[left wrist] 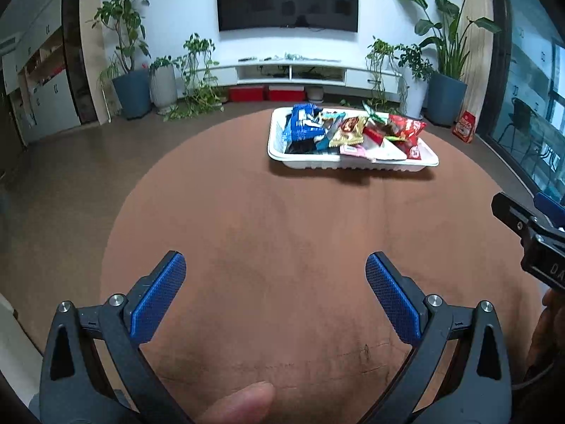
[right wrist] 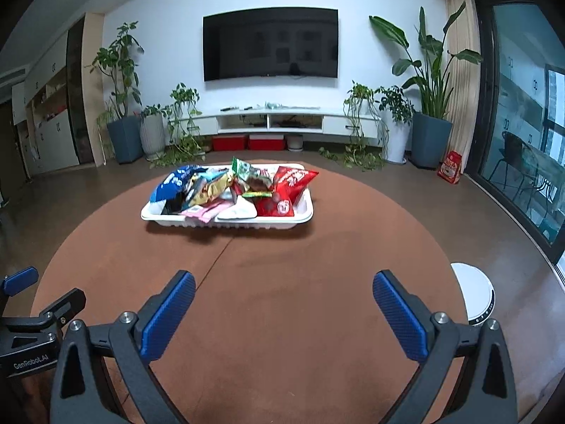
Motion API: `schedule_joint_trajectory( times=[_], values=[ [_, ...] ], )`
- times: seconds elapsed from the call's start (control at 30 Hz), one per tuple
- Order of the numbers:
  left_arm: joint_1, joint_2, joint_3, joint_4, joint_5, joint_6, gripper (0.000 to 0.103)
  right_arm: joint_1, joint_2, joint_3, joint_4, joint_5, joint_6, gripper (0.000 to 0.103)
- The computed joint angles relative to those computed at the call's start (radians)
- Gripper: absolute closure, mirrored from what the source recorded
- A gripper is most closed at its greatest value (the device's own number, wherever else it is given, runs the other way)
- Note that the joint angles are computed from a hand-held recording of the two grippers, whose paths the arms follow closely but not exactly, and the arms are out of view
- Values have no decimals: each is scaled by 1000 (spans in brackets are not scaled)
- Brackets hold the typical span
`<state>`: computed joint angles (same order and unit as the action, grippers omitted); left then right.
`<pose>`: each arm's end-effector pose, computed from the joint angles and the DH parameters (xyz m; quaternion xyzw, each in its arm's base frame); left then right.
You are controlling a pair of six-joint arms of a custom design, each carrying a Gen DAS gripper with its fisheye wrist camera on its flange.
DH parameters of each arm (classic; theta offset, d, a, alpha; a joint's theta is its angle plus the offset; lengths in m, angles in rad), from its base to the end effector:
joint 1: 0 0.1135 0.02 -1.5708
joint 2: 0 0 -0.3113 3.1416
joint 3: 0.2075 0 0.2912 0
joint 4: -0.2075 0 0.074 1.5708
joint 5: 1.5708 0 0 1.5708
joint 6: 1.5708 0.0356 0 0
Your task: Organize snacks
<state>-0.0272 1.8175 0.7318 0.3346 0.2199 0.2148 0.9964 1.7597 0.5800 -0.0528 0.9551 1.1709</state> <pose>0.3611 -0.0176 0.1171 0.1534 0.8997 -0.0631 0.4038 0.1732 0.2142 0.0895 0.1534 0.8654 -0.0800 0.4703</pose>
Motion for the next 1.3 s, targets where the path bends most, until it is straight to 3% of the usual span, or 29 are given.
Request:
schedule_joint_trajectory(
  times=[1.3],
  values=[
    [-26,77,49,-7,-34,-15,0,-21,39,41,-57,-69,7,0]
  ],
)
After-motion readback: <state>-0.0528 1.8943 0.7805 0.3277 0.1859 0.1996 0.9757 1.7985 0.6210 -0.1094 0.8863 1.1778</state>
